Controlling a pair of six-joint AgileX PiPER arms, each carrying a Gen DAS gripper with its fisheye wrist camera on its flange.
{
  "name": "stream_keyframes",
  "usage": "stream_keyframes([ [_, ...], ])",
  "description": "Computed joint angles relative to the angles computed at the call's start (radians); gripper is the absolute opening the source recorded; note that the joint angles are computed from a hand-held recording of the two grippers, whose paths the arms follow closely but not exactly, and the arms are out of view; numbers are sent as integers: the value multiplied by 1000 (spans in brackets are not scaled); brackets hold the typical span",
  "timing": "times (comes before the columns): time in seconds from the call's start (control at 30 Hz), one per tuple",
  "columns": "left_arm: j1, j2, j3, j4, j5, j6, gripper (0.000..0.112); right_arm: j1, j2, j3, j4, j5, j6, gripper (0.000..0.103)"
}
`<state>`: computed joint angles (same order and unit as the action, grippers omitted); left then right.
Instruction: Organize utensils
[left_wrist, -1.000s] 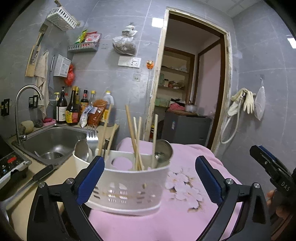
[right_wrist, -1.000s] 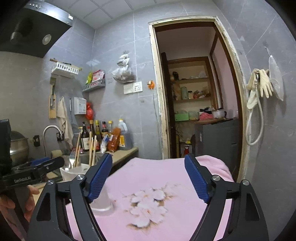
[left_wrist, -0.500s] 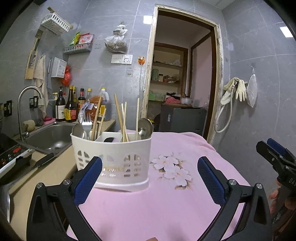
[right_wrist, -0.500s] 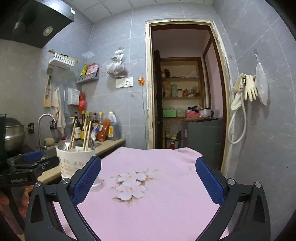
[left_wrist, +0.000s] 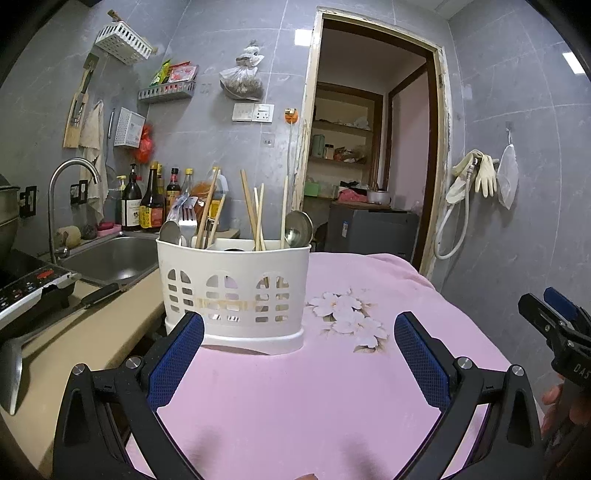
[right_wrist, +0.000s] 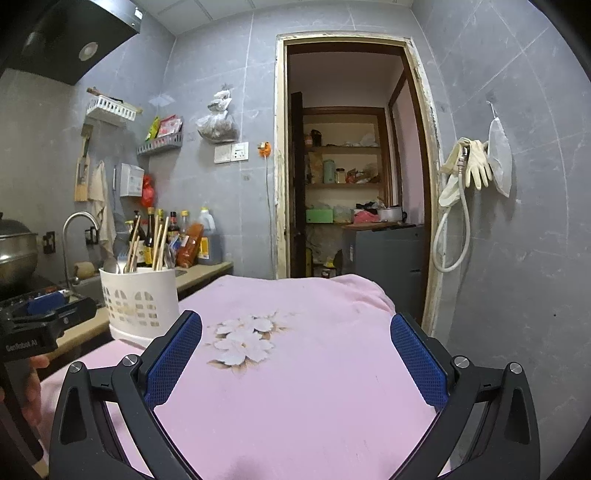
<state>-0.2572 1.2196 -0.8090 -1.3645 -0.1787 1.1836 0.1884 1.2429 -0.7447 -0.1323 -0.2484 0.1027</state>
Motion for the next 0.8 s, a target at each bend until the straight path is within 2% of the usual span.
stream_keyframes([
  [0.1, -11, 6, 0, 10, -15, -2, 101, -6, -3, 9, 8, -5, -1, 103],
  [0.23, -8, 11, 1, 66, -9, -60, 101, -36, 1, 2, -140, 4, 161, 103],
  [0.43, -11, 14, -1, 69, -5, -61, 101, -54, -1, -2, -207, 6, 233, 103],
  [0.8, -8, 15, -2, 80, 0, -67, 101, -34, -11, -2, -113, 8, 130, 103],
])
